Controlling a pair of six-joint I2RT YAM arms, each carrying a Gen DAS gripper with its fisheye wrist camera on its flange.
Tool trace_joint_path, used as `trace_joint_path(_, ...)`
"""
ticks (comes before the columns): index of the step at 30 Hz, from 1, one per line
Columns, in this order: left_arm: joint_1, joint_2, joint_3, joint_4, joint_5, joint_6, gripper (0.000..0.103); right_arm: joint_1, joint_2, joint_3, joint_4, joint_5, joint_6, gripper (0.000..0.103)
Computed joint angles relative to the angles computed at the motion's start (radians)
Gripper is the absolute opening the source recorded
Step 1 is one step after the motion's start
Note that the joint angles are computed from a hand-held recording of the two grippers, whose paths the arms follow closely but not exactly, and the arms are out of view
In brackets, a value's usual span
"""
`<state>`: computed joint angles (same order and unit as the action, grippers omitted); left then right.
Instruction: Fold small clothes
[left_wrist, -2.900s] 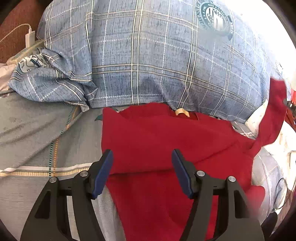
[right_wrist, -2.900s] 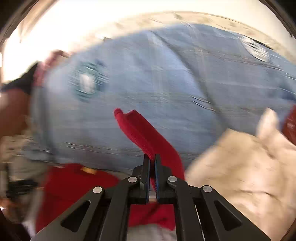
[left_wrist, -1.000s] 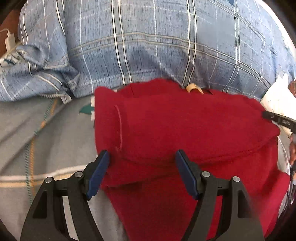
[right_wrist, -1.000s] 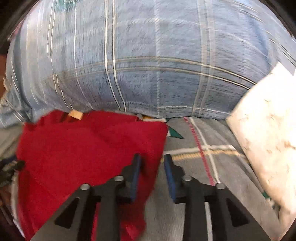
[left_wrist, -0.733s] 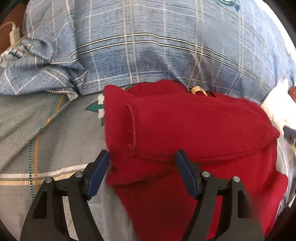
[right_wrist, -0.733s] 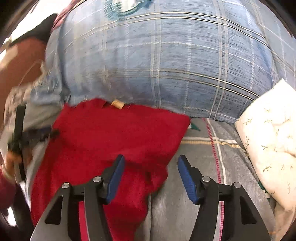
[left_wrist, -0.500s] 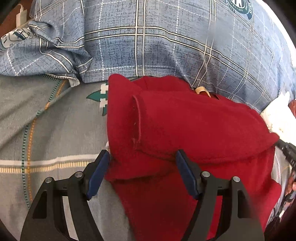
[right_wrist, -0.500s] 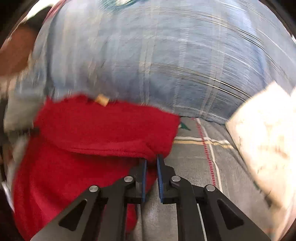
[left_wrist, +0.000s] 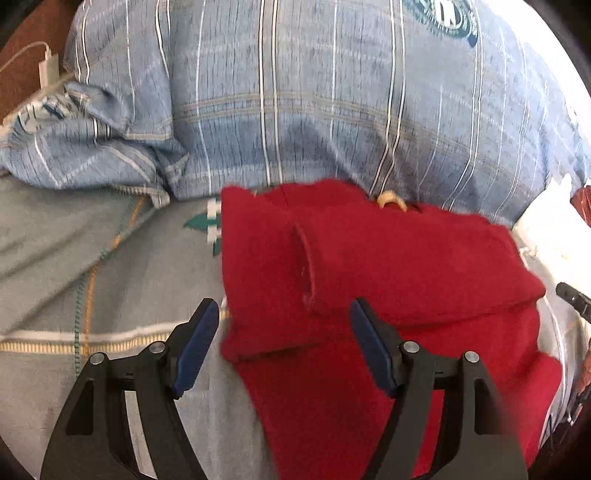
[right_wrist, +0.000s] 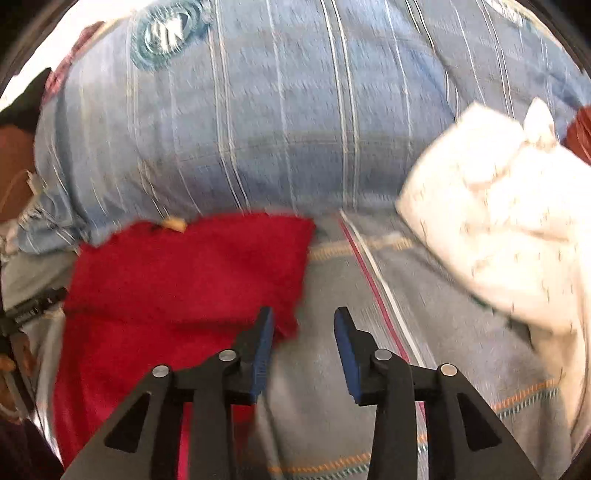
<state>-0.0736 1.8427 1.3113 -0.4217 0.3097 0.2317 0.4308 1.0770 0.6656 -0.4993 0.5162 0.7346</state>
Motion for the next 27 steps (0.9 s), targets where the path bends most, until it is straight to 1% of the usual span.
trace_joint_path(2,-0.016,0.006,0.013,0.007,0.005,-0.025,0.073,0.0,0.077,0.033,0.058,-0.017,-0.033,0.036)
trace_joint_path(4,-0.033,0.019,0.022,0.013,0.009,-0.045,0.073,-0.017,0.171,0.051,0.129,-0.05,-0.068,0.029)
trace_joint_path(5,-0.046,0.033,0.027,0.02,-0.001,-0.055,0.073,-0.029,0.234,0.072,0.152,-0.069,-0.081,0.029)
trace_joint_path(7,-0.068,0.059,0.037,0.02,-0.033,-0.061,0.073,-0.038,0.301,0.08,0.181,-0.089,-0.088,0.026)
trace_joint_path(10,-0.085,0.105,0.053,0.006,-0.084,-0.052,0.073,-0.039,0.346,0.047,0.18,-0.115,-0.058,0.026)
trace_joint_path(11,-0.076,0.11,0.045,0.017,-0.071,-0.046,0.073,-0.017,0.312,-0.001,0.213,-0.098,-0.064,0.026)
trace_joint_path(12,-0.069,0.108,0.034,0.03,-0.058,-0.041,0.073,0.004,0.292,-0.01,0.197,-0.078,-0.064,0.026)
trace_joint_path(13,-0.064,0.105,0.027,0.038,-0.052,-0.036,0.073,0.015,0.282,-0.004,0.17,-0.073,-0.063,0.03)
trace_joint_path(14,-0.061,0.103,0.027,0.037,-0.053,-0.029,0.073,0.02,0.263,0.006,0.145,-0.07,-0.066,0.032)
trace_joint_path(17,-0.062,0.099,0.024,0.042,-0.064,-0.028,0.073,0.009,0.228,0.041,0.135,-0.039,-0.086,0.032)
trace_joint_path(19,-0.067,0.095,0.012,0.055,-0.076,-0.032,0.073,-0.014,0.27,0.088,0.146,-0.031,-0.109,0.032)
trace_joint_path(23,-0.078,0.079,-0.015,0.086,-0.105,-0.032,0.073,-0.106,0.438,0.187,0.193,-0.089,-0.159,0.032)
trace_joint_path(25,-0.082,0.076,-0.021,0.095,-0.113,-0.034,0.073,-0.134,0.525,0.24,0.167,-0.102,-0.153,0.032)
trace_joint_path(26,-0.083,0.074,-0.024,0.098,-0.117,-0.033,0.073,-0.15,0.547,0.244,0.172,-0.124,-0.15,0.033)
trace_joint_path(27,-0.082,0.069,-0.028,0.099,-0.118,-0.032,0.073,-0.151,0.534,0.229,0.189,-0.12,-0.145,0.035)
